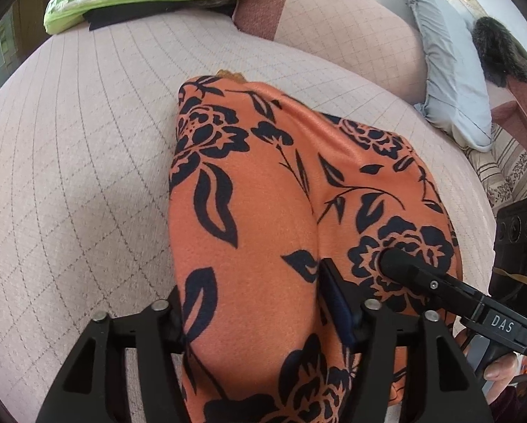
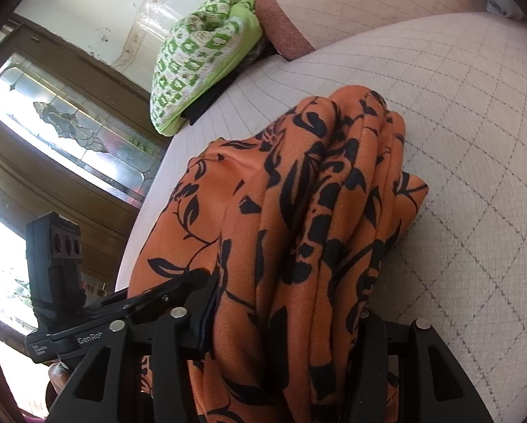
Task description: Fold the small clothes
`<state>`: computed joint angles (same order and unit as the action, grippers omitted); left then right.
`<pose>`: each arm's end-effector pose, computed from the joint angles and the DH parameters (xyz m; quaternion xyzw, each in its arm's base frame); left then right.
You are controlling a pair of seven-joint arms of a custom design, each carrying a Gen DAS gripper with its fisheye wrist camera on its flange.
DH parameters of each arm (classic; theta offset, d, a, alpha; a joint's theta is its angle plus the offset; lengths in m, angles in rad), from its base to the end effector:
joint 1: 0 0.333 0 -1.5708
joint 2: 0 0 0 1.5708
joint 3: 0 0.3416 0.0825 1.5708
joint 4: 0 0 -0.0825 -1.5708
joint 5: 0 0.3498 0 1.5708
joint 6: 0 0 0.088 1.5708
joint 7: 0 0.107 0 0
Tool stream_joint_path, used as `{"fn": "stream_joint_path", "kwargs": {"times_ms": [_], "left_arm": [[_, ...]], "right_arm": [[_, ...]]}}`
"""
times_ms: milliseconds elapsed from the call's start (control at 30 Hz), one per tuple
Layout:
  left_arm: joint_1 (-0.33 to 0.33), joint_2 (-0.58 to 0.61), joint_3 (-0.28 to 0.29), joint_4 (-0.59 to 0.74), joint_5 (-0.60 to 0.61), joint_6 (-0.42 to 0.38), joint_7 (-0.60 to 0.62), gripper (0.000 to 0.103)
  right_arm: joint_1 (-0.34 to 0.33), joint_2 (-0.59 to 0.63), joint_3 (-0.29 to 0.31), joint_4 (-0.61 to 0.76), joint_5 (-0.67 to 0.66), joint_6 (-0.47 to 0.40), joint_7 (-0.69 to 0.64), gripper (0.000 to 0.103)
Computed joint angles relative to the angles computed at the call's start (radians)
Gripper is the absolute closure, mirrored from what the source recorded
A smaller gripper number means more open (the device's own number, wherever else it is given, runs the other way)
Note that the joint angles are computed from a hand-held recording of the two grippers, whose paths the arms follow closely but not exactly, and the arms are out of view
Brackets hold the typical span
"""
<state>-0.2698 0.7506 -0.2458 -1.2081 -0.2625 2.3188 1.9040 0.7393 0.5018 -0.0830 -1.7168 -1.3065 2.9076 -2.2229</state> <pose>0.6945 -0.3269 0.4134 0.4466 -0.8556 0.2607 0.0247 0.4923 0.4645 0.3836 -0.4167 0.7992 -0.0598 0.4290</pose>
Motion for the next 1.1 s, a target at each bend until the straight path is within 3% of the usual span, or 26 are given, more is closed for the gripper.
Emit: {"fn": "stream_joint_path", "kwargs": {"times_ms": [100,233,333,433,600,700,767,833,933,967,1000,1067,1100], "left_arm": [[-0.010,0.019,0.020,0.022,0.017,-0.007,-0.038,0.014],[0.017,0.029,0.003,0.041,-0.010,-0.040,-0.046,0.013],[0.025,-0.025,0.008,-0.049,-0.008,0.053,-0.016,0.013],[0.031,-0.084,0.014,-0.149,-0.003,0.161,0.008,0.013],[0.045,-0.170,0.019,-0.289,0.000,0.264,0.030,0.013],[0.058,-0.241,0.020,-0.399,-0.005,0.333,0.045,0.013],[0.029,-0.277,0.058,-0.467,0.043,0.391,0.019,0.013],[0.006,-0.289,0.087,-0.499,0.097,0.425,-0.011,0.013],[-0.014,-0.291,0.115,-0.527,0.164,0.473,-0.041,0.009],[-0.027,-0.284,0.130,-0.527,0.192,0.487,-0.054,0.002],[-0.033,-0.276,0.136,-0.523,0.212,0.492,-0.062,0.001],[-0.026,-0.248,0.130,-0.488,0.221,0.462,-0.069,0.000],[0.005,-0.240,0.099,-0.466,0.186,0.425,-0.059,0.000]], "right_arm": [[-0.010,0.009,0.005,-0.005,0.045,0.007,-0.007,0.032],[-0.004,0.009,-0.006,-0.013,0.072,0.019,-0.004,0.032],[0.006,-0.014,0.004,-0.029,0.119,-0.029,-0.050,0.032],[0.037,-0.060,0.030,-0.045,0.167,-0.180,-0.129,0.032],[0.085,-0.121,0.089,-0.046,0.144,-0.434,-0.171,0.032],[0.118,-0.115,0.132,0.012,0.126,-0.584,-0.256,0.047],[0.144,-0.079,0.154,0.087,0.136,-0.684,-0.367,0.061],[0.158,-0.032,0.165,0.161,0.173,-0.741,-0.474,0.065],[0.155,0.041,0.181,0.256,0.321,-0.794,-0.659,0.065],[0.140,0.078,0.179,0.293,0.438,-0.798,-0.754,0.065],[0.107,0.092,0.210,0.296,0.493,-0.793,-0.788,0.065],[0.100,0.072,0.188,0.240,0.514,-0.714,-0.754,0.065],[0.101,0.056,0.176,0.218,0.525,-0.686,-0.735,0.065]]}}
